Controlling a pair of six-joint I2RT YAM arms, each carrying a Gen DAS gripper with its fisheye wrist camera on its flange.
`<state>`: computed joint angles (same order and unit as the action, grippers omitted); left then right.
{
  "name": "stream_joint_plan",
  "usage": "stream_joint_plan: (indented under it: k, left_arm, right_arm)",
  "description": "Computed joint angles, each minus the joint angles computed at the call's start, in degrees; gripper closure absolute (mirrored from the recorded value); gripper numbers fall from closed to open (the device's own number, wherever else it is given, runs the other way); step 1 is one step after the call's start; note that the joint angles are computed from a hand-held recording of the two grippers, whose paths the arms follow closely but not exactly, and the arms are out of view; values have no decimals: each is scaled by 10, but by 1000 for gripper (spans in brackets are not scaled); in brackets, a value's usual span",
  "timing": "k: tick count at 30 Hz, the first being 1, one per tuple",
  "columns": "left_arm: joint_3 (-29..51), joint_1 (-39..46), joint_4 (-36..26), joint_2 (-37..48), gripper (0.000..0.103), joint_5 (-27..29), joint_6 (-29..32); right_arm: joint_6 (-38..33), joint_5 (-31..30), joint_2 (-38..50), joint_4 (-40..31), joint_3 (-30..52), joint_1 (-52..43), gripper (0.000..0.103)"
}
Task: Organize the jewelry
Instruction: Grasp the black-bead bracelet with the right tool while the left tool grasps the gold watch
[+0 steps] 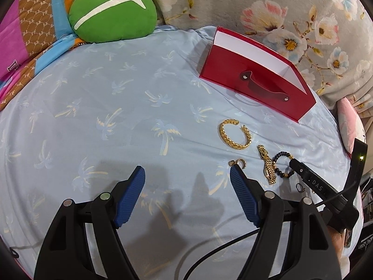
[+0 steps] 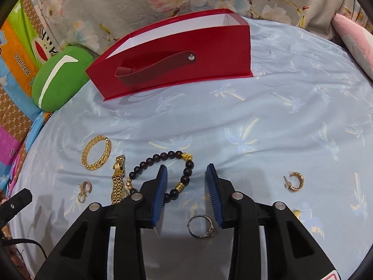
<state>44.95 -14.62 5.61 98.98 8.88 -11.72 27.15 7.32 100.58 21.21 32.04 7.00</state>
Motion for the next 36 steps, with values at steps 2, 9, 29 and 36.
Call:
stream_joint_plan:
  k: [2,9,29,36]
  left_arm:
    - [7,3,-4,3,30,5,-2]
    - [24,-6,-12,8,30,13,-9]
    - [139,-166,-71,100,32,-14,-14]
    - [208,-216,-98,184,59,-58,-19]
  right_arm:
    - [-2,4,4,-6,8,3,77]
    - [-7,13,13,-26,23,3,96]
    - [-23,25,-412,-163,-214,-12,96]
    - [-27,-3,-471,-196,-237,-47,96]
